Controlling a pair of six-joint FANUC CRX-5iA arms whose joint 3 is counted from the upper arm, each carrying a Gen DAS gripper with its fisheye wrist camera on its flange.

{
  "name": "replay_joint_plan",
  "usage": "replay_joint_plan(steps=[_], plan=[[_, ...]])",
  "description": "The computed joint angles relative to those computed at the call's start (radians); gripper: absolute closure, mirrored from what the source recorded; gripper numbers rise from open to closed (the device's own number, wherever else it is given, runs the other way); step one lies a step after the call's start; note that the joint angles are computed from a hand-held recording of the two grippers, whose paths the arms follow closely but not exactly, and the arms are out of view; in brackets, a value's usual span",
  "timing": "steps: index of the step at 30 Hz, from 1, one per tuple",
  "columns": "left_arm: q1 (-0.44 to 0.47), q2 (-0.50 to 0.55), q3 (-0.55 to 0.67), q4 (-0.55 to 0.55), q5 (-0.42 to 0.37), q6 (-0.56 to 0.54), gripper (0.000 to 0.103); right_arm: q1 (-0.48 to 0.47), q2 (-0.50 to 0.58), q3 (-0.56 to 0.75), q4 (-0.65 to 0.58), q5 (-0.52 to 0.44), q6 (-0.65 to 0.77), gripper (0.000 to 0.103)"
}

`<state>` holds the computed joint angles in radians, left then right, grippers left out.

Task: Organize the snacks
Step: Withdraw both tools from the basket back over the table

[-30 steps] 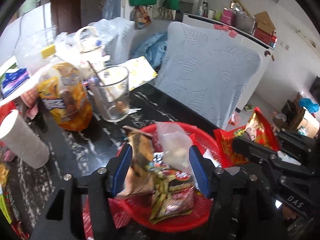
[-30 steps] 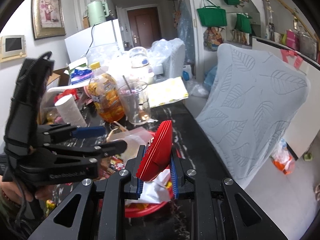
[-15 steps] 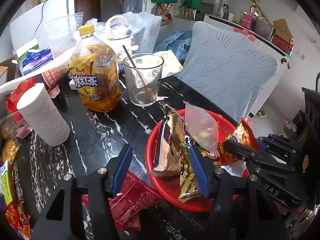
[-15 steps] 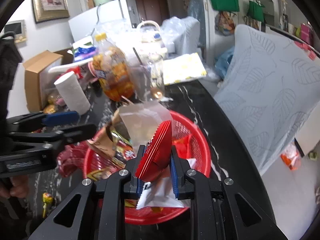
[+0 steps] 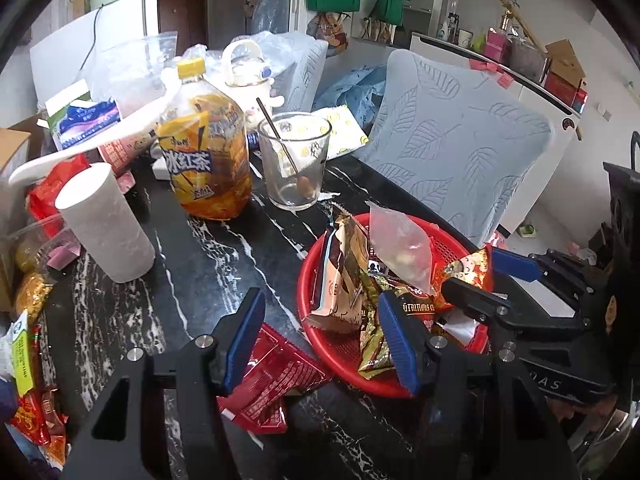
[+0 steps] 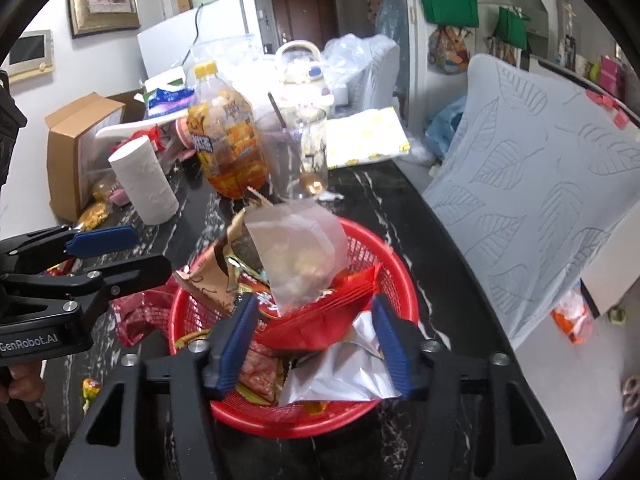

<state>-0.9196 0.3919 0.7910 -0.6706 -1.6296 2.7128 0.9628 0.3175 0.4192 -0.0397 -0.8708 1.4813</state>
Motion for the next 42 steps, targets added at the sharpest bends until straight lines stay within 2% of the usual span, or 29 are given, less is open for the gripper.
replay_joint_plan(steps=[14,31,37,42], plan=[[-0.104,0.015,0.113,-0.135,-0.078,-0.036,0.045,0.053,-0.123,-0.134,0.170,0.112,-0.119,0.044],[-0.317,0.077,0.295,-0.366,-0.215,-0.106,0.045,0.151,-0.360,-0.398,0.407,0.240,-0.354,0.044],[-0.382,0.089,0.315,-0.410,-0.243,-0.089,0.045,0.202,-0.455,-0.504,0.496,0.261,-0.443,0.044],[-0.423,0.081,0.280,-0.410,-0.268,-0.011,0.045,0.247,-0.519,-0.585,0.550,0.270,-0.509,0.042]])
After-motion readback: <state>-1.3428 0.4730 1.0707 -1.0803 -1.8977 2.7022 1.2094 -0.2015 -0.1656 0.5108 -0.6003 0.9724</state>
